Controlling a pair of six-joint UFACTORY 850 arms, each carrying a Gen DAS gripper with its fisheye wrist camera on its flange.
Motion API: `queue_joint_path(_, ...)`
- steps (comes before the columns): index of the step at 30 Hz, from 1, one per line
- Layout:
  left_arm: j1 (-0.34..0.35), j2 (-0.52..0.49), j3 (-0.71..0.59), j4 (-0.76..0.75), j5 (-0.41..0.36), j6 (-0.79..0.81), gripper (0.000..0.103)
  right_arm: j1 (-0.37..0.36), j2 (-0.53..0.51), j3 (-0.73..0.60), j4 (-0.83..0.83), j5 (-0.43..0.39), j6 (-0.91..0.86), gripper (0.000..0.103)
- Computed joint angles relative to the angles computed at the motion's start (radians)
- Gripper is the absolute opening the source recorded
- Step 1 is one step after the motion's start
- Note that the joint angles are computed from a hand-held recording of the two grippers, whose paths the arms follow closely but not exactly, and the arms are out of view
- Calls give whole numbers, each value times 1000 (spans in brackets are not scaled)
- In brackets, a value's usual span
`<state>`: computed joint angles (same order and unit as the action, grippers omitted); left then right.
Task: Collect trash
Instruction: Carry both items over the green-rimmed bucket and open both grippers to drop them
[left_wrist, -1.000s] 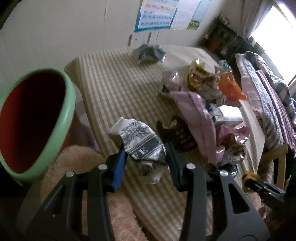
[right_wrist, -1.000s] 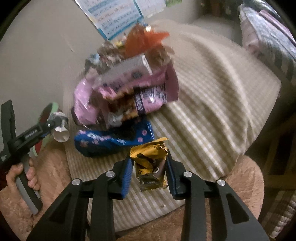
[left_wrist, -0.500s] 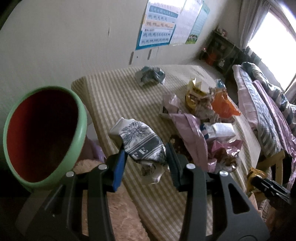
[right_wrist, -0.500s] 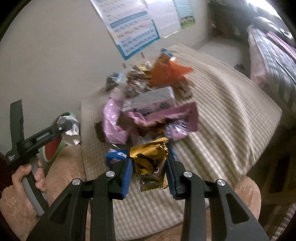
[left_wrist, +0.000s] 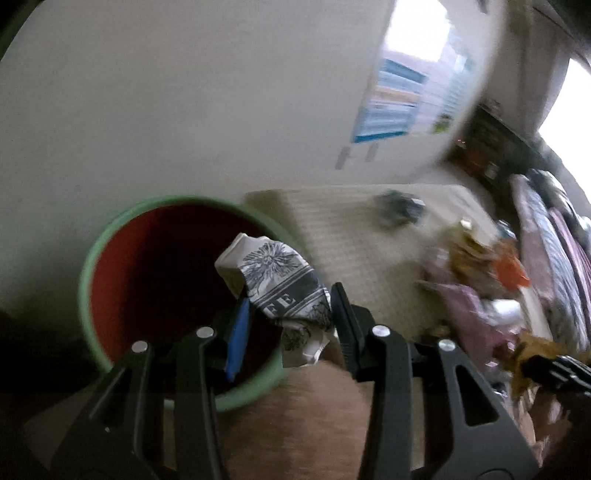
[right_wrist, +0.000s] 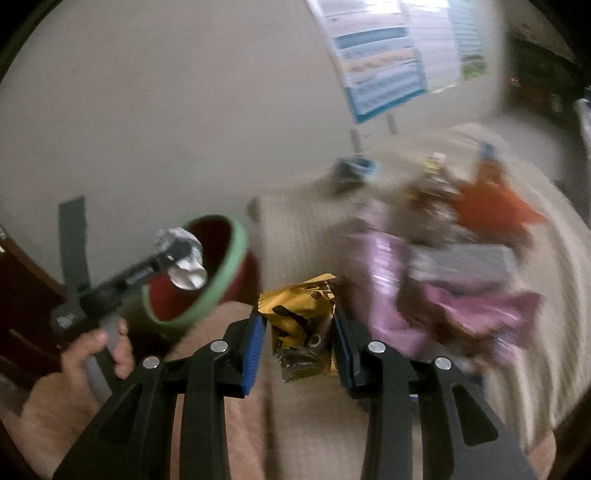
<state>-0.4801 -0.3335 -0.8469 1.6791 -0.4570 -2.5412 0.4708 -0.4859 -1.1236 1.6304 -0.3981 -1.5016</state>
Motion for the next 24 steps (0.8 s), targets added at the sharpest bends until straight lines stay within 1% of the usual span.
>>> queue_joint_path(4, 59, 13, 60, 26, 29, -99, 39, 46, -88, -132, -110, -58, 127, 35)
queue_joint_path(8, 84, 13, 94, 91, 50, -195, 38, 90, -183, -271, -215, -102, 265, 35)
queue_joint_path(10, 98, 11, 110, 149, 63, -263, 38, 111, -245, -359, -285, -134, 362, 35)
queue_joint_path(15, 121, 12, 135, 240, 73, -368, 38, 149, -370, -539, -424, -197, 558, 36)
queue_joint_path(16, 126, 12, 139, 253, 73, -386, 38, 154, -394, -573, -441, -209, 590, 39)
queue_joint_path(17, 130, 16, 149, 271, 71, -407, 38, 159, -418, -608, -460, -218, 624, 44)
queue_joint_path(18, 133, 21, 157, 282, 70, -421, 38, 163, -438, -638, -480, -222, 657, 61)
queue_joint_path(19, 139, 21, 163, 302, 73, -448, 38, 166, -446, -651, -477, -217, 666, 68)
queue_joint_path(22, 147, 19, 169, 327, 78, -482, 38, 166, -438, -639, -438, -202, 631, 69)
queue_joint_path(24, 152, 17, 169, 338, 83, -497, 38, 169, -408, -597, -424, -177, 608, 69)
